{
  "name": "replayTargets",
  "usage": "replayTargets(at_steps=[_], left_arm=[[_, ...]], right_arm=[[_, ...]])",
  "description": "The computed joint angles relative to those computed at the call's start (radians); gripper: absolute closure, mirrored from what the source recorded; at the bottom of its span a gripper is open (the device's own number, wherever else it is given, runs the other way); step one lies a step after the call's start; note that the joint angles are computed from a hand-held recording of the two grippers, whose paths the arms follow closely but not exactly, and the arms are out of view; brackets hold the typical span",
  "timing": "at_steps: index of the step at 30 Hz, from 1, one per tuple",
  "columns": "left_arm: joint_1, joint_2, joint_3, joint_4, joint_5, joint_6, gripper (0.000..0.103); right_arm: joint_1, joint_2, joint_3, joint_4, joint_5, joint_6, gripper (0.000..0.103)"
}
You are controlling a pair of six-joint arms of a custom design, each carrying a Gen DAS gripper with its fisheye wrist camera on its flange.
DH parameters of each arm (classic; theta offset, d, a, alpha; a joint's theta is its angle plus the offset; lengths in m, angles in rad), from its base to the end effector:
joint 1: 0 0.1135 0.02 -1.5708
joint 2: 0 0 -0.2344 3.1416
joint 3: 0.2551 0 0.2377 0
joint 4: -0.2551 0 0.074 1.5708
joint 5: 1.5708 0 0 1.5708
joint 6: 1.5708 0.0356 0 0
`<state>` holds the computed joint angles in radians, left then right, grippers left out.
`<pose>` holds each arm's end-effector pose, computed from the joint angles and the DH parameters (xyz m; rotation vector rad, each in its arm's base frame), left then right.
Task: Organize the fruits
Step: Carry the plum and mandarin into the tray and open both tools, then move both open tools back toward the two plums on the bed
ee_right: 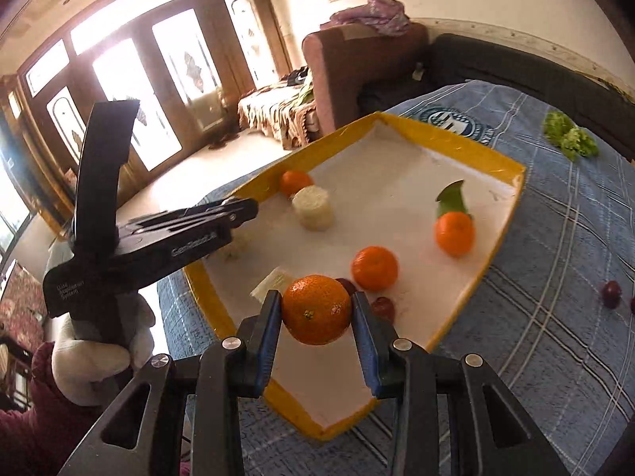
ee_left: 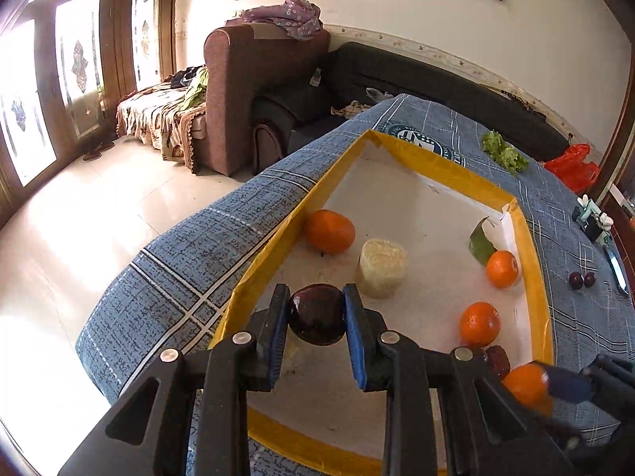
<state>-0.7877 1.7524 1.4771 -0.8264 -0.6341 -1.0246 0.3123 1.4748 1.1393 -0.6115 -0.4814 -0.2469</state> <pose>0.2593 -0.2306 0.2477 -0.4637 2.3271 0.0338 0.2767 0.1067 0.2421 -0.8679 2.3157 0.6308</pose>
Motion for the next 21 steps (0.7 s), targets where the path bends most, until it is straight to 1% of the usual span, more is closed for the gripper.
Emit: replayTargets(at_steps=[4,5,6,7,8,9,10,11,12,13,14,15,17,19,21], left_arm=[[0.003,0.013,0.001,0.006,0.012,-0.016,0.076],[0.003,0.008,-0.003,0.008,0.014,-0.021,0.074],[0.003,0.002,-0.007,0.01,0.014,-0.025,0.071],[0.002,-0.002,-0.005,0.006,0.006,-0.03,0.061],[-0.001,-0.005,-0.001,0.0,-0.004,-0.035,0.055],[-0.003,-0.017,-0.008,0.003,-0.011,-0.034,0.054],[-0.007,-0.019,-0.001,-0.008,-0.021,-0.041,0.051],[-0.013,-0.016,0.016,-0.031,-0.034,-0.054,0.045],[-0.016,-0.016,0.024,-0.042,-0.038,-0.061,0.043],[-0.02,-0.017,0.035,-0.05,-0.037,-0.063,0.039],[-0.023,-0.011,0.055,-0.066,-0.039,-0.063,0.033],[-0.029,-0.002,0.075,-0.089,-0.048,-0.069,0.031],[-0.052,0.054,0.176,-0.198,-0.088,-0.107,0.022],[-0.075,0.113,0.279,-0.293,-0.121,-0.126,0.016],[-0.102,0.14,0.335,-0.319,-0.141,-0.107,0.016]], right_arm=[[0.044,0.017,-0.016,0.016,0.05,0.006,0.063],[0.053,0.02,-0.021,0.026,0.065,0.006,0.063],[0.06,0.022,-0.023,0.03,0.075,0.007,0.062],[0.066,0.024,-0.025,0.035,0.086,0.009,0.062],[0.073,0.023,-0.028,0.043,0.097,0.016,0.062],[0.075,0.022,-0.028,0.043,0.102,0.018,0.062],[0.077,0.025,-0.027,0.042,0.102,0.019,0.062],[0.077,0.027,-0.025,0.042,0.096,0.022,0.062],[0.075,0.021,-0.027,0.042,0.092,0.027,0.059],[0.069,0.018,-0.025,0.039,0.085,0.028,0.058],[0.062,0.008,-0.027,0.039,0.077,0.028,0.055],[0.052,-0.007,-0.033,0.042,0.069,0.03,0.053],[0.036,-0.036,-0.046,0.046,0.055,0.037,0.049],[0.006,-0.067,-0.06,0.05,0.035,0.047,0.048],[-0.031,-0.089,-0.071,0.05,0.012,0.059,0.047]])
